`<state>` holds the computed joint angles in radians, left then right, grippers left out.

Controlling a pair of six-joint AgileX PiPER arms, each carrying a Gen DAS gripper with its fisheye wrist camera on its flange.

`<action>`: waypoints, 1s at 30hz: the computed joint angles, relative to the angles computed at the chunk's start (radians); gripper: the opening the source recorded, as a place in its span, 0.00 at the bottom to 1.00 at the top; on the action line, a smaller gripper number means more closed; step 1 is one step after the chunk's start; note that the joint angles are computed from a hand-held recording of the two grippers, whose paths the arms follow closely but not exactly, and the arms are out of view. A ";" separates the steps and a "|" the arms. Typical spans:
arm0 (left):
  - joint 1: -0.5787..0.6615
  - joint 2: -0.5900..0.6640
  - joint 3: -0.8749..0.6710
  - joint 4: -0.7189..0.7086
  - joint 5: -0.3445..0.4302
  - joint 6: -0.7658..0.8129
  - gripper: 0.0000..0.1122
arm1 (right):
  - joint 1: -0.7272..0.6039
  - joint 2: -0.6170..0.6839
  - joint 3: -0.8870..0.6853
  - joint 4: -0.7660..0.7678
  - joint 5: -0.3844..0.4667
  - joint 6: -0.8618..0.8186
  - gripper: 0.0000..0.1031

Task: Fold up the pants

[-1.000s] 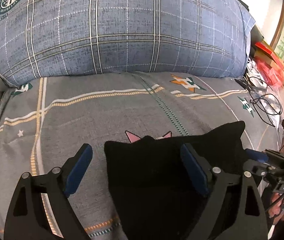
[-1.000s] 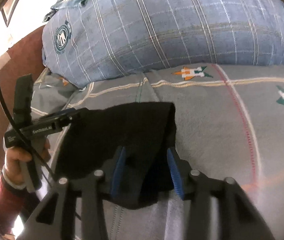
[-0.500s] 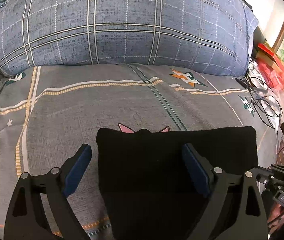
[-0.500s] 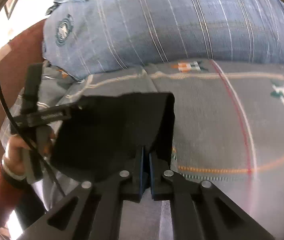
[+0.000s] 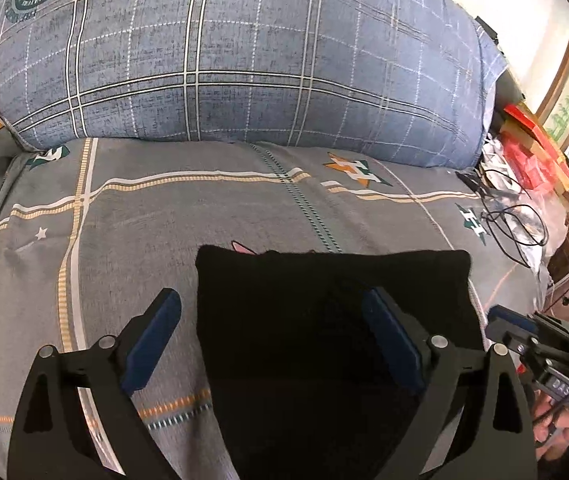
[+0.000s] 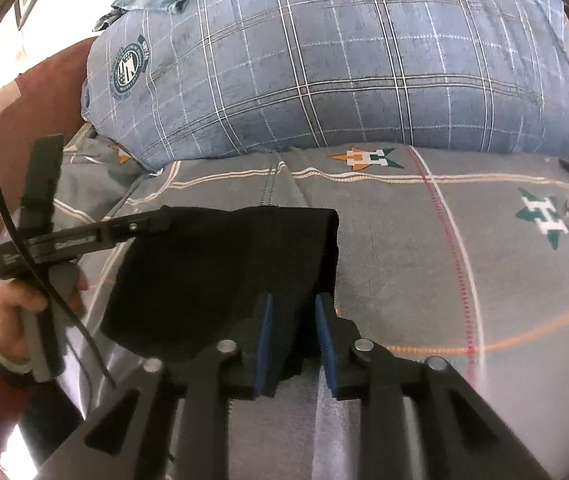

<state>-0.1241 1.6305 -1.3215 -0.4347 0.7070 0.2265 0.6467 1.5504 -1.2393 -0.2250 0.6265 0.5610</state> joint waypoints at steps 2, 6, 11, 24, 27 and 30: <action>-0.007 -0.019 0.020 -0.004 -0.003 -0.002 0.85 | 0.006 -0.003 -0.003 -0.014 -0.002 0.019 0.23; -0.010 -0.042 0.054 -0.029 -0.001 0.010 0.86 | 0.012 0.004 -0.012 -0.022 0.001 0.023 0.31; -0.014 -0.062 0.088 -0.035 -0.011 0.011 0.86 | -0.002 0.031 -0.028 -0.001 0.000 0.004 0.32; -0.037 0.105 -0.070 0.156 -0.030 -0.175 0.86 | -0.047 0.189 -0.181 -0.011 -0.003 0.020 0.31; -0.036 0.127 -0.072 0.134 -0.037 -0.167 0.86 | -0.046 0.236 -0.228 -0.043 0.028 0.047 0.31; -0.016 0.135 -0.066 0.069 -0.040 -0.131 0.87 | -0.053 0.246 -0.226 -0.028 0.016 0.050 0.32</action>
<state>-0.1398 1.7655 -1.3876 -0.3659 0.6670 0.0958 0.5934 1.7959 -1.4653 -0.2530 0.6421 0.6107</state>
